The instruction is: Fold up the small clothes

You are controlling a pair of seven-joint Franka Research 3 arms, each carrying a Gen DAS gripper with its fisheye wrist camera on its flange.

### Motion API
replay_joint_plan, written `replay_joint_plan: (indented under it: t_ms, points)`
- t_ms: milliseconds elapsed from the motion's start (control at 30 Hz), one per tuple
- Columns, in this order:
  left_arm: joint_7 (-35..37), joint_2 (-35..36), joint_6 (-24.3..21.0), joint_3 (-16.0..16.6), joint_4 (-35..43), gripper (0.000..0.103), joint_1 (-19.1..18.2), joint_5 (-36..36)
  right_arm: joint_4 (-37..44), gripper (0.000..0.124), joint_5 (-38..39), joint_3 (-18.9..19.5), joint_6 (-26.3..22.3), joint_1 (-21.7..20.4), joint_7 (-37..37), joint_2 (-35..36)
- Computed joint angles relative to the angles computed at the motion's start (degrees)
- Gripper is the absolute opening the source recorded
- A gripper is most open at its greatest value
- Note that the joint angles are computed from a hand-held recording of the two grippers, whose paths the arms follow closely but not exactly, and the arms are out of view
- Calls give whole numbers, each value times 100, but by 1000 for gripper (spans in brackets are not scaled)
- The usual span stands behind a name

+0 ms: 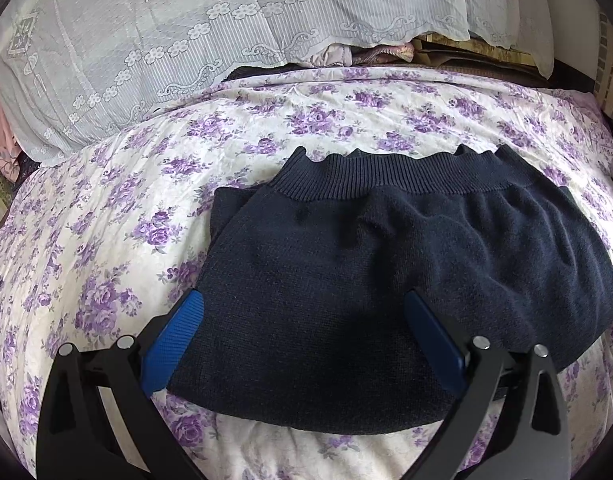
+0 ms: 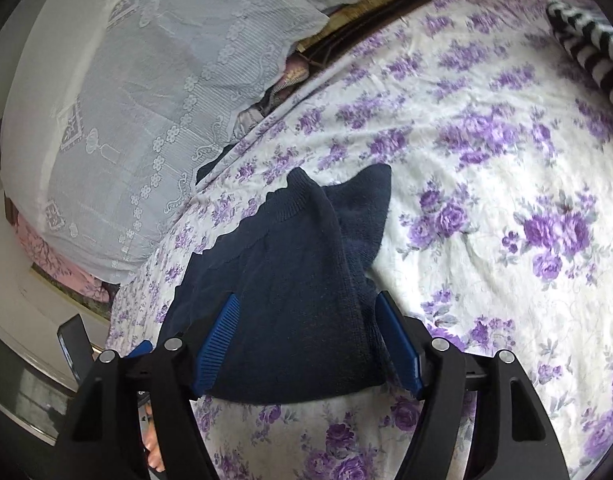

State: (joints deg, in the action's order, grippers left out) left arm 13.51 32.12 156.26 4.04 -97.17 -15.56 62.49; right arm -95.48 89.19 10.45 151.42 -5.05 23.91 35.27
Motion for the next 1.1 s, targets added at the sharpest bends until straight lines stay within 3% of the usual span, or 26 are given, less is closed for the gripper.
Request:
replay_joint_plan:
  t_ms: [200,433,567,633,700,767,900,967,1033,1100]
  points:
    - [239,160,-38,-53,119,99,89,-239,112,71,-270,-1,-132,-52,439,141]
    - [555,104,293,-105,-23,98,235,-774,166,71,-381,50,-107,-107,489,189]
    - [947,-94,1106,-311,-346,98,515,-1385,238,71,-376,56,-104,-175,507,212]
    - [1034,-110,1228,-197,-373,98,383,-1475,285,71,-365,62,-184,-243,574,253]
    - [1048,-32,986,-20,-259,98,161,-1458,352,71,-385,69,-341,-318,709,317]
    - [1399,153,727,-187,-84,99,271,-1737,388,71,-379,85,-420,-367,755,351]
    - [1241,115,788,71,-132,99,53,-1655,684,71,-654,71,-611,-355,967,537]
    - [938,-16,1110,199,-295,98,-29,-1485,1073,71,-997,58,-800,-340,1312,808]
    - [829,-93,1388,214,-372,98,-40,-1447,1406,71,-1277,95,-897,-350,1609,1046]
    - [1049,-29,1220,26,-224,98,21,-1641,1739,71,-1582,136,-908,-326,1744,1257]
